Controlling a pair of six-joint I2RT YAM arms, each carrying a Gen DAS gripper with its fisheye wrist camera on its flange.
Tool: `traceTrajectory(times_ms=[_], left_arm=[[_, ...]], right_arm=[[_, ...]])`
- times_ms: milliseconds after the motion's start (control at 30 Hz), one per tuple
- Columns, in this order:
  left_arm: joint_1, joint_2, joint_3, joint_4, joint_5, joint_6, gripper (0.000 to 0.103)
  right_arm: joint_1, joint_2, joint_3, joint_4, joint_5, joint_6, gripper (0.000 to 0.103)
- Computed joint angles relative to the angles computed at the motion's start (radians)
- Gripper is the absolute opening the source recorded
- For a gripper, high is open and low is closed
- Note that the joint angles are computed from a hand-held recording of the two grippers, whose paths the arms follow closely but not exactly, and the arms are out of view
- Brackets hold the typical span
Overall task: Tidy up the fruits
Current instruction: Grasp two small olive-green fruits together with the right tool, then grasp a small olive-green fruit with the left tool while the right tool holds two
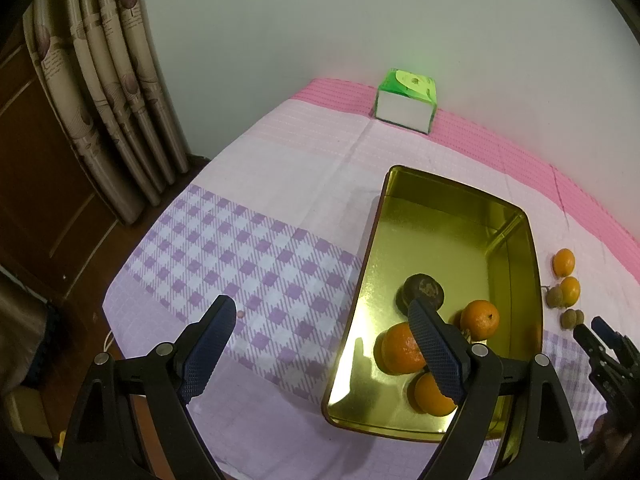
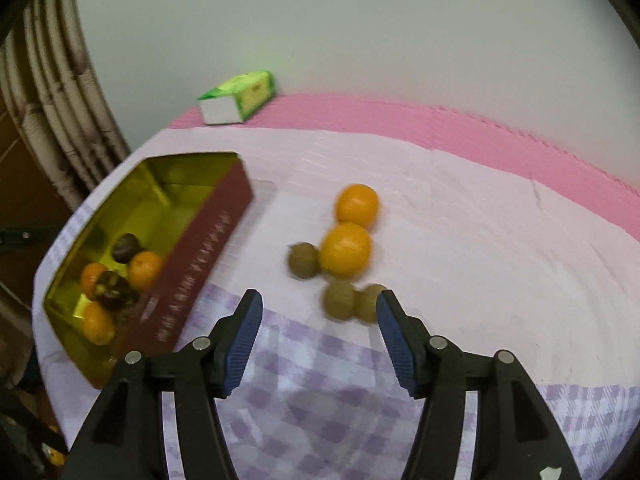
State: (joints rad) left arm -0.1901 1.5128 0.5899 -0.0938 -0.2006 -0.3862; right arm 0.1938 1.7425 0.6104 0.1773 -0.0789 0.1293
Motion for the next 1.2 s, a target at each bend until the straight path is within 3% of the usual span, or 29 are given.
traceTrajectory(times_ms=[533,700,1200], left_arm=[[-0.014,0.037,0.022,-0.010,-0.009,0.022,0.088],[-0.022,0.046,0.028,-0.011,-0.015,0.020,0.088],[-0.095,0.038,0.029,-0.002,-0.046,0.027,0.088]], right_arm=[[-0.010,0.180,0.051,0.111,0.036,0.011,0.060],[-0.016,0.181,0.041,0.132,0.037,0.005,0.045],[-0.138,0.131,-0.035,0.160,0.014,-0.068,0.045]])
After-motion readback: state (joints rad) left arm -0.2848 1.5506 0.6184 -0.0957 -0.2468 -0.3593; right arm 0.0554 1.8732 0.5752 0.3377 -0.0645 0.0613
